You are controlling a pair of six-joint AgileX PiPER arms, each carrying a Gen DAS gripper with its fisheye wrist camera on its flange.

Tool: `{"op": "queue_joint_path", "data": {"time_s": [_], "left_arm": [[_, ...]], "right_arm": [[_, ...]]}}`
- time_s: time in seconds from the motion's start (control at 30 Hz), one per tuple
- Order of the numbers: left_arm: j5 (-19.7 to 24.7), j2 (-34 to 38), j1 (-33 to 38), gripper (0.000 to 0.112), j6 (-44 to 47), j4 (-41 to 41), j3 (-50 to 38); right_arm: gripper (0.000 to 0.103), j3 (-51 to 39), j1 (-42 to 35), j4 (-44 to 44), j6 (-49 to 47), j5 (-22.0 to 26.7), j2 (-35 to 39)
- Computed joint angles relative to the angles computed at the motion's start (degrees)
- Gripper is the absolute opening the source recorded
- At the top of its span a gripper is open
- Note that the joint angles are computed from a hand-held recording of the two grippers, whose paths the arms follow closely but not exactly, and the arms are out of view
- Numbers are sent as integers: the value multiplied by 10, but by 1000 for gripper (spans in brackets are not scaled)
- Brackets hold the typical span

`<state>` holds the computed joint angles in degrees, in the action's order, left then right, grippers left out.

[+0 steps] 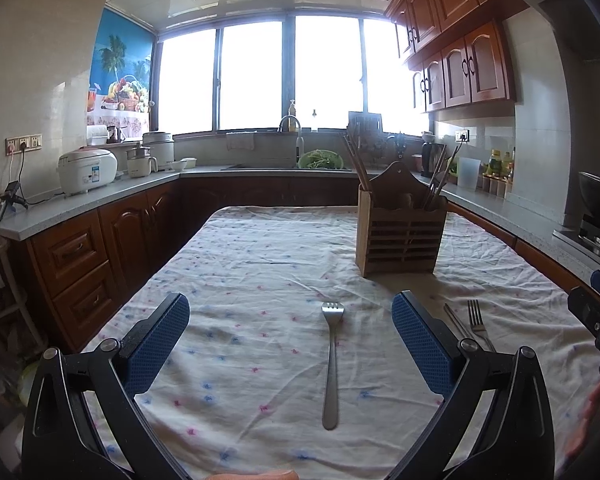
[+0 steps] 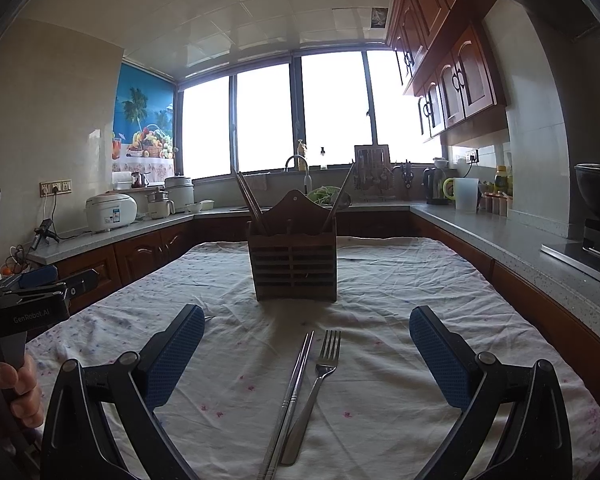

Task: Organize utensils

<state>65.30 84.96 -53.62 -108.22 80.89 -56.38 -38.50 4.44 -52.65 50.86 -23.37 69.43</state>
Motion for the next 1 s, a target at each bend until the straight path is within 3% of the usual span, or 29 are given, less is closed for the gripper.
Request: {"op": "queue_joint_path", "data": {"time_s": [1.0], "left_arm": [[-8, -3, 1, 103, 5, -1, -1]], "right_arm": [[103, -9, 13, 4, 0, 7, -3]]}}
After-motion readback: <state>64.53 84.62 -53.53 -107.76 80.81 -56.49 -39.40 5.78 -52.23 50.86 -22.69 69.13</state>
